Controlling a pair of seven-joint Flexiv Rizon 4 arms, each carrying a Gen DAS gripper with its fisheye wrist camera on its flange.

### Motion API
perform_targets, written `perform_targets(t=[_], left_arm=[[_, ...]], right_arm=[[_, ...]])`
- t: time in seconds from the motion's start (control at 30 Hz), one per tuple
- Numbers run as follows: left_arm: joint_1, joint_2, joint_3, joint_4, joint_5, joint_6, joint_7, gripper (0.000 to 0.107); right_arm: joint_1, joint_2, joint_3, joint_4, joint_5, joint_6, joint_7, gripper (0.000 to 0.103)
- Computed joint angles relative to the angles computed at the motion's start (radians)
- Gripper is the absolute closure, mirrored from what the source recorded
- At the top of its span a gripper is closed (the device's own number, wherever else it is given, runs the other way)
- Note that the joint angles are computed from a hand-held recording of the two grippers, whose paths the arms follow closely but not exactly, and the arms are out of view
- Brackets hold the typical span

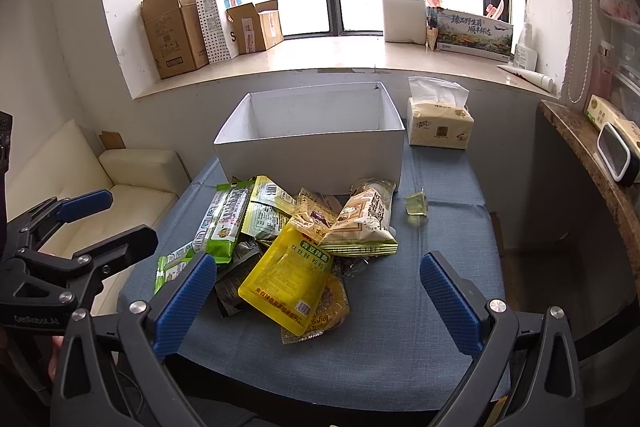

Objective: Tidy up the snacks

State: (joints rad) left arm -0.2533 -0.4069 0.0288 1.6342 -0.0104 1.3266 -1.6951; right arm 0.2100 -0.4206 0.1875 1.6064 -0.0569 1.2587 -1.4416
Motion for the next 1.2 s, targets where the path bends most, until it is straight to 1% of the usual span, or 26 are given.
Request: perform_targets(t=[0.53,1.2], left_arm=[[0.003,0.001,-0.004,-0.001,-0.001,-0.005,0.003,0.004],[0.014,-0.001,-0.021,0.007,-0.035,0.0,0.024,0.004]], right_arm=[[0.0,0.003,0.0,0.006,0.004,0.007,0.0,0.0],[-0.009,-0.002,0.013,-0.007,0.032,-0.002,-0.017,0.0]])
